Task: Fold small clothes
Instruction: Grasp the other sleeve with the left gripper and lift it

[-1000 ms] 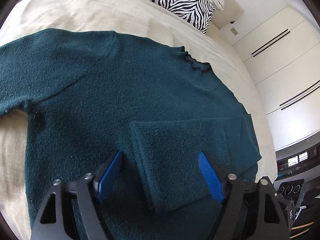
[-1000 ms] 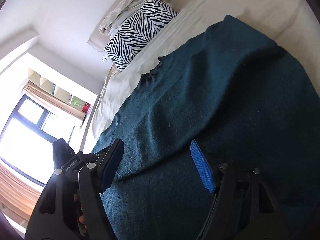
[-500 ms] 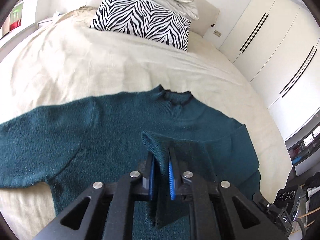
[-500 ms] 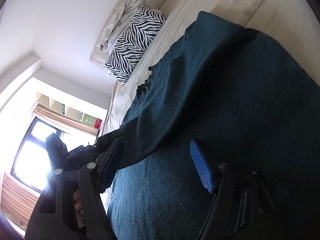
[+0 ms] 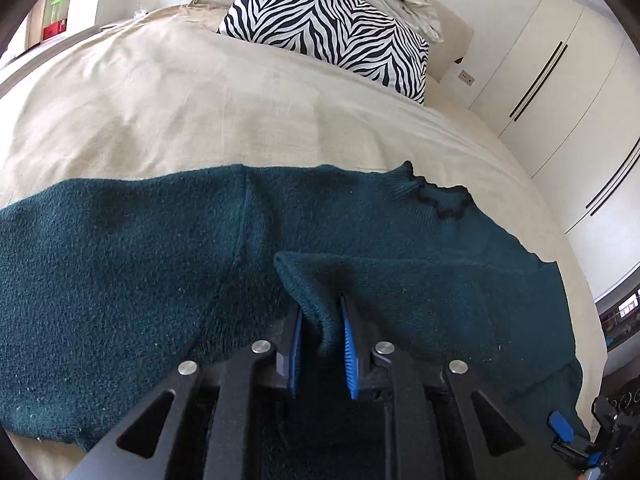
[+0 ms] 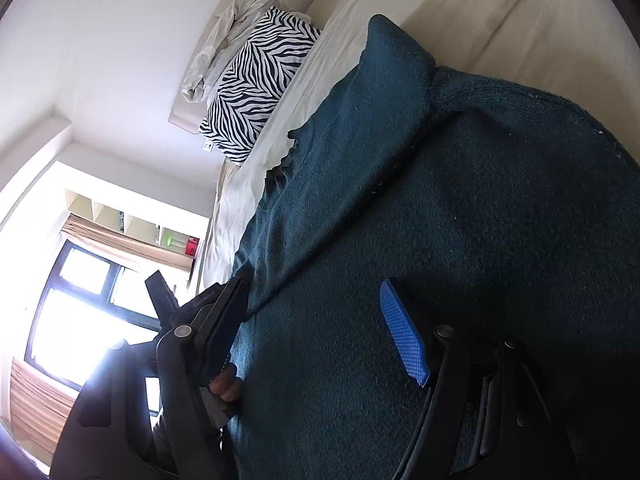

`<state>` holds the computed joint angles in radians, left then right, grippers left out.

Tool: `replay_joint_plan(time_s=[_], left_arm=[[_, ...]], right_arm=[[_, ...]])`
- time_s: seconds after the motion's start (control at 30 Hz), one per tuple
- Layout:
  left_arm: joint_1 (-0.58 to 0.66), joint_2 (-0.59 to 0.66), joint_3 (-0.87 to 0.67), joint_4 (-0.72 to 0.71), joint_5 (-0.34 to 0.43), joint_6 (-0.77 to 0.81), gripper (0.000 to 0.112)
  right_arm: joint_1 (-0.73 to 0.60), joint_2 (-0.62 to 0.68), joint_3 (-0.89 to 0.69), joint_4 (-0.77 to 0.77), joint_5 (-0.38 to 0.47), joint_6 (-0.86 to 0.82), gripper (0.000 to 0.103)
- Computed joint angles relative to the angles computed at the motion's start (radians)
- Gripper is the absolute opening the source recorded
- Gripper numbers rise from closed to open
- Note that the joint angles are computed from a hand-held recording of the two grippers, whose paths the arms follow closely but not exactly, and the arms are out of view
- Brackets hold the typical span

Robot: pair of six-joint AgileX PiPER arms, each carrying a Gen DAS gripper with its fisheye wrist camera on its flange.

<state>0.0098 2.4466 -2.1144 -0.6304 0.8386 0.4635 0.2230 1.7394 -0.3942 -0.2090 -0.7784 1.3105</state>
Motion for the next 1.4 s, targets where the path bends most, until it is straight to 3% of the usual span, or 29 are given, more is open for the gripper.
replay_joint_plan(time_s=[0.1,0.17,0.27,0.4,0.5,0.53,0.7,0.83,0.97,1.07,1.2,1.3,1.37,1.4], left_arm=[[0.012,0.009,-0.012,-0.051,0.025,0.020,0.025],[0.012,0.012,-0.017,-0.057,0.030,0.019,0.025],[0.014,0.018,-0.024,-0.071,0.037,0.020,0.025],[-0.001,0.042,-0.080,-0.080,0.081,0.013,0.022],[-0.035,0.040,-0.074,-0.046,0.051,0.004,0.019],[-0.046,0.043,-0.077,-0.033,0.041,-0.008,0.019],[-0.048,0.034,-0.043,-0.043,0.005,0.012,0.019],[-0.021,0.045,-0.040,-0.113,0.024,0.048,0.020],[-0.007,0.049,-0.019,-0.170,0.021,0.089,0.020],[-0.002,0.051,-0.014,-0.192,0.022,0.103,0.020],[0.000,0.046,0.006,-0.215,0.008,0.128,0.020],[0.005,0.053,0.007,-0.236,0.008,0.142,0.020],[0.005,0.053,0.009,-0.239,0.006,0.148,0.020],[0.005,0.052,0.012,-0.243,0.005,0.152,0.020]], right_arm=[[-0.116,0.017,-0.095,-0.151,0.111,0.132,0.068],[-0.209,0.069,-0.159,-0.302,0.106,0.261,0.068],[-0.302,0.104,-0.198,-0.351,0.050,0.290,0.068],[-0.424,0.135,-0.148,-0.290,-0.122,0.246,0.067],[-0.505,0.224,-0.094,-0.290,-0.343,0.244,0.063],[-0.514,0.247,-0.087,-0.289,-0.378,0.234,0.060],[-0.491,0.189,-0.104,-0.323,-0.253,0.195,0.059],[-0.524,0.130,0.014,-0.326,-0.321,0.273,0.059],[-0.507,-0.099,0.072,-0.303,-0.090,0.278,0.062],[-0.533,-0.134,-0.005,-0.399,-0.036,0.311,0.062],[-0.504,-0.021,-0.271,-0.564,0.056,0.402,0.062],[-0.476,0.134,-0.486,-0.691,0.063,0.485,0.065],[-0.462,0.228,-0.566,-0.749,0.153,0.536,0.065],[-0.459,0.271,-0.573,-0.737,0.164,0.521,0.056]])
